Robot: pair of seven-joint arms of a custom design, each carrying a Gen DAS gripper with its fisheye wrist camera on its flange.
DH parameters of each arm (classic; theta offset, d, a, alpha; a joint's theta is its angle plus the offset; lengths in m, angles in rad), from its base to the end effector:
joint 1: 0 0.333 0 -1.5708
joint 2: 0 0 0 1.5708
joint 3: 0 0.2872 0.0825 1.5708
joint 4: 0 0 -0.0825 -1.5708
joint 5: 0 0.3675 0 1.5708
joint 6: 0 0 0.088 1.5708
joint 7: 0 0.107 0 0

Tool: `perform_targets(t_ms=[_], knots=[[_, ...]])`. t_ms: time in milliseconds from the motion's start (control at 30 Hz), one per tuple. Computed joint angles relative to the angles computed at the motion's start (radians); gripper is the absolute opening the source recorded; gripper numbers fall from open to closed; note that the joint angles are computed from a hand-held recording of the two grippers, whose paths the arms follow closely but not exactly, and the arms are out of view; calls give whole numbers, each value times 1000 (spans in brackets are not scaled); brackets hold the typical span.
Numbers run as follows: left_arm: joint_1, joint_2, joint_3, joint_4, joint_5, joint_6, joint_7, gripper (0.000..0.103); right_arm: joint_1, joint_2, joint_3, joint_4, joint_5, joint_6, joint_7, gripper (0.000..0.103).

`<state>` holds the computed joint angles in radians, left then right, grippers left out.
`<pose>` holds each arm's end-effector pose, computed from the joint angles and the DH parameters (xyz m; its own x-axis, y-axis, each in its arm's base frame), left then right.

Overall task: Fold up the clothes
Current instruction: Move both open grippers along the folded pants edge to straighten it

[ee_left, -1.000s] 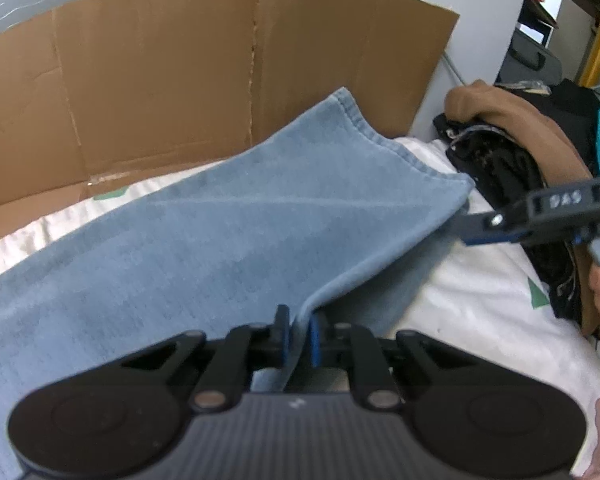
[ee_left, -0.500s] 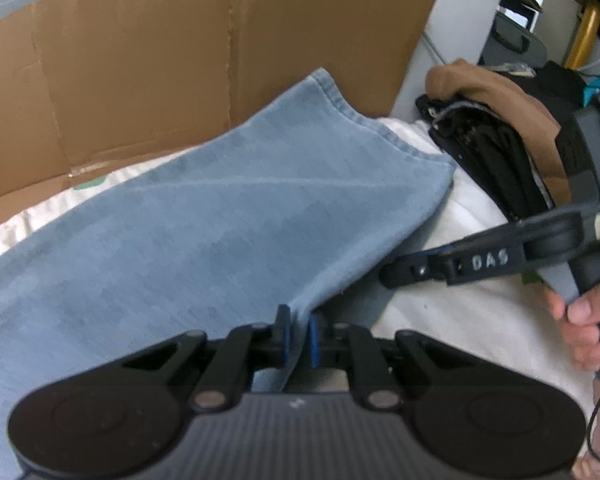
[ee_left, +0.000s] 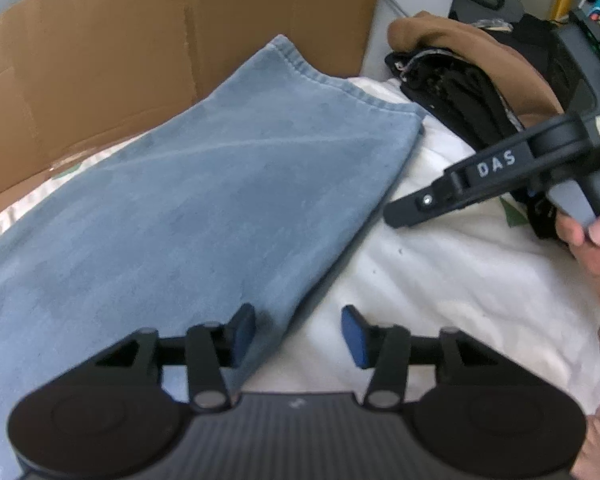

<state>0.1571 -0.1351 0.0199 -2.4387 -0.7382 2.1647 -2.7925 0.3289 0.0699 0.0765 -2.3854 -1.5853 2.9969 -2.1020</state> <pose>0.4483 0.0531 0.3337 -0.9598 -0.2738 0.0611 -0.2604 0.7889 -0.5566 0.4067 0.2527 0.2898 -0.4487 -0.7486 -0.4881 -0.6307 0.6522 -0.4205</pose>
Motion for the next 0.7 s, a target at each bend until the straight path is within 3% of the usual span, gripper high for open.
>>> perform_targets(t_ms=[67, 367, 700], knots=[[15, -7, 14, 14, 14, -16, -1, 68, 3, -10, 3, -1, -28, -1, 35, 30], [107, 10, 67, 128, 92, -17, 10, 77, 19, 3, 20, 49, -62, 4, 38, 33], [181, 92, 77, 236, 117, -6, -24, 85, 60, 60, 15, 132, 101, 18, -205, 37]])
